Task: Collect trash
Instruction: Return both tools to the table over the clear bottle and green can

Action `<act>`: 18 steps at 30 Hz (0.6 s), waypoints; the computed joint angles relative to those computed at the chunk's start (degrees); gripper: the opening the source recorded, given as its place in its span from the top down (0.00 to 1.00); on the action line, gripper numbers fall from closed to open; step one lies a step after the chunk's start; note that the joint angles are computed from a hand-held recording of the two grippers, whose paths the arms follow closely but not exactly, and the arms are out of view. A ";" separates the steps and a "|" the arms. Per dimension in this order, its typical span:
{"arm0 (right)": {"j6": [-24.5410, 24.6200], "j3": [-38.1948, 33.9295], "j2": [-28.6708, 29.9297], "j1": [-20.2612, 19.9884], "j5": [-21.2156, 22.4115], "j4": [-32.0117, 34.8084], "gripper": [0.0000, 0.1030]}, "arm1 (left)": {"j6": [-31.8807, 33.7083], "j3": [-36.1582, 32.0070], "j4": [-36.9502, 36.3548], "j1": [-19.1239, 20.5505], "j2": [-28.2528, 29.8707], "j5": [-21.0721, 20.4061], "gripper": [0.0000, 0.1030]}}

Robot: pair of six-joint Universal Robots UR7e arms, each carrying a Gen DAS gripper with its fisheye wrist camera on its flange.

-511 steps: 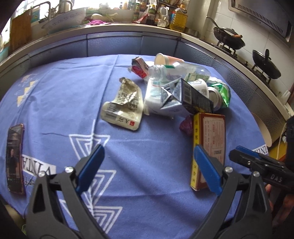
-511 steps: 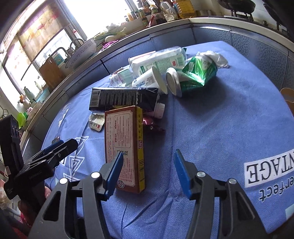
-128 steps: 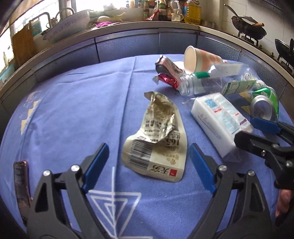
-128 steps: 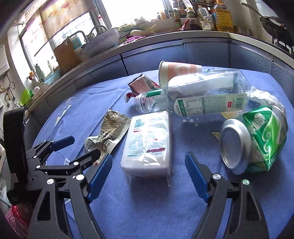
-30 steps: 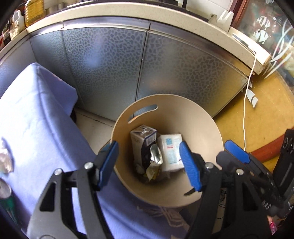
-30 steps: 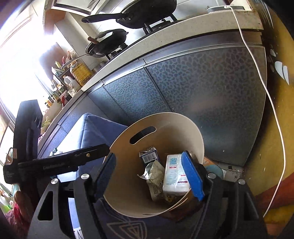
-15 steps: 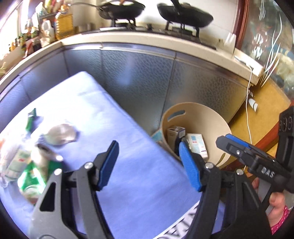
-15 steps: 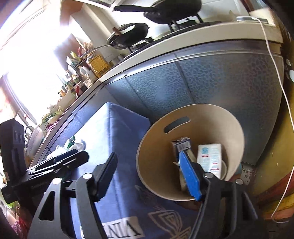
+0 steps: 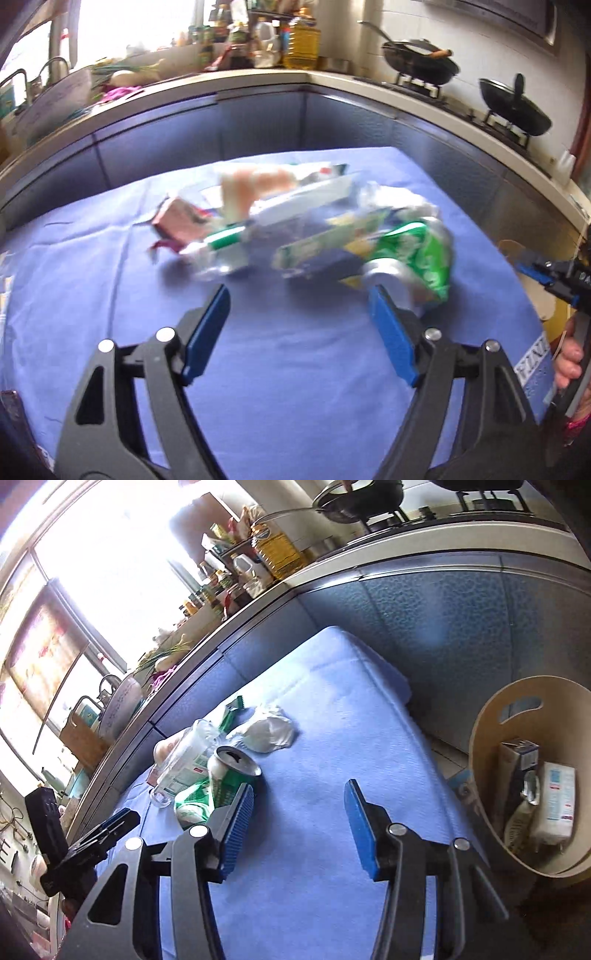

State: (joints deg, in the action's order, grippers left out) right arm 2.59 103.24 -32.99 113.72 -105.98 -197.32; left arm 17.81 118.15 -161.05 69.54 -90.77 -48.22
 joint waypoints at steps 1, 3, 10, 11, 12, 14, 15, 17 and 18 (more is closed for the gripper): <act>0.32 -1.20 0.81 0.42 0.46 0.95 0.50 | 1.37 -0.66 -0.62 1.07 -0.02 1.18 0.27; 0.98 -3.11 2.15 1.07 1.46 2.57 0.50 | 6.04 -1.47 -4.31 2.53 0.89 4.37 0.27; 6.18 -5.84 4.86 1.09 8.03 5.33 0.49 | 22.31 -4.32 -13.90 6.00 4.44 3.92 0.17; 7.64 -5.72 4.94 0.73 9.35 5.43 0.48 | 24.48 -4.64 -14.47 6.32 4.73 3.14 0.17; 9.24 -5.79 5.18 0.44 10.44 5.60 0.46 | 27.00 -4.81 -15.63 6.41 5.43 2.46 0.17; 12.92 -5.48 5.48 -0.63 13.55 5.43 0.41 | 31.42 -5.38 -17.45 6.43 7.14 1.75 0.17; 14.82 -5.41 5.61 -1.19 15.12 5.51 0.38 | 33.24 -5.73 -17.70 6.51 7.92 1.45 0.17; 17.75 -5.62 5.94 -1.95 17.22 5.96 0.38 | 35.84 -6.44 -17.05 6.60 9.15 0.63 0.17; 18.35 -6.01 6.11 -1.96 17.18 6.47 0.37 | 37.13 -6.65 -16.91 6.63 9.63 0.35 0.17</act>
